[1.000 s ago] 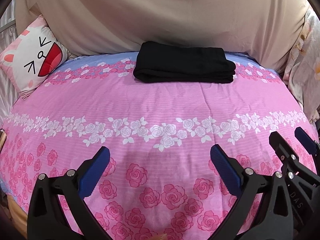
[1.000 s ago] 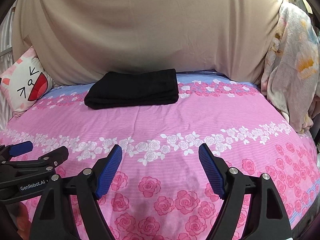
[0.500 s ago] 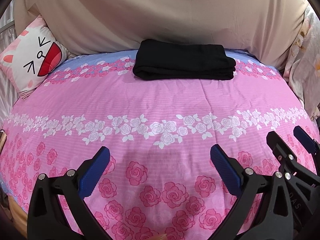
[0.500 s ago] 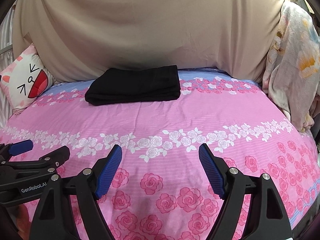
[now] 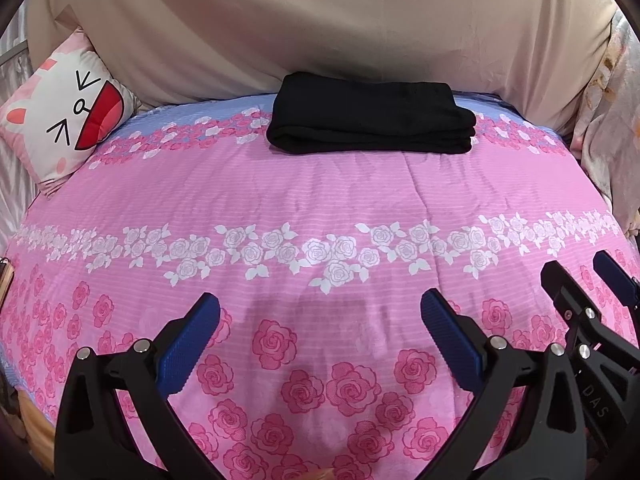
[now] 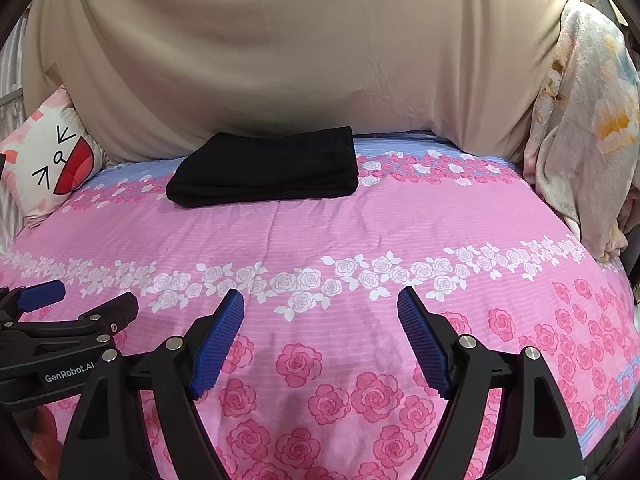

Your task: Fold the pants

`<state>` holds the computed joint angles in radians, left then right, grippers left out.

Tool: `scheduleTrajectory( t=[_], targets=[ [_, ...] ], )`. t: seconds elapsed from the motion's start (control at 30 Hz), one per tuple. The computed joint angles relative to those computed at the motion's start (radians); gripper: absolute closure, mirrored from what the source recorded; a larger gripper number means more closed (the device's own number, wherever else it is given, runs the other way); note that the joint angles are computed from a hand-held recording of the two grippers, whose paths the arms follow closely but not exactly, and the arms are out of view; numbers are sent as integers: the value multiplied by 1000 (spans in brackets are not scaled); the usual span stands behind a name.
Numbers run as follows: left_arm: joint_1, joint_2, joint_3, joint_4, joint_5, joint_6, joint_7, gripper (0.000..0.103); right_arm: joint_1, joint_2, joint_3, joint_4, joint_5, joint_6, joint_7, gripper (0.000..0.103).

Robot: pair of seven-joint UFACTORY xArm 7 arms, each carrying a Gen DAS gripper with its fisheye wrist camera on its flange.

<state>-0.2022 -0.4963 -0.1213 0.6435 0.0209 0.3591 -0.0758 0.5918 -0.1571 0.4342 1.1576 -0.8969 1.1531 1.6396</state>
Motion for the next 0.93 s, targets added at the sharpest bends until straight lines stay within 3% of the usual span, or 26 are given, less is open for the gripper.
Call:
scheduleTrajectory(
  t=[0.33, 0.6, 0.77, 0.93],
  targets=[
    [-9, 14, 12, 2, -16, 0, 15, 5, -1, -1, -2, -7, 5, -6, 3, 26],
    [-91, 25, 81, -18, -118, -44, 119, 5, 1, -2, -3, -17, 20, -9, 2, 26],
    [58, 17, -58, -34, 24, -56, -19, 5, -2, -9, -7, -28, 30, -15, -6, 26],
    [27, 18, -18, -37, 35, -39, -12, 5, -5, -7, -4, -32, 39, -15, -3, 26]
  ],
)
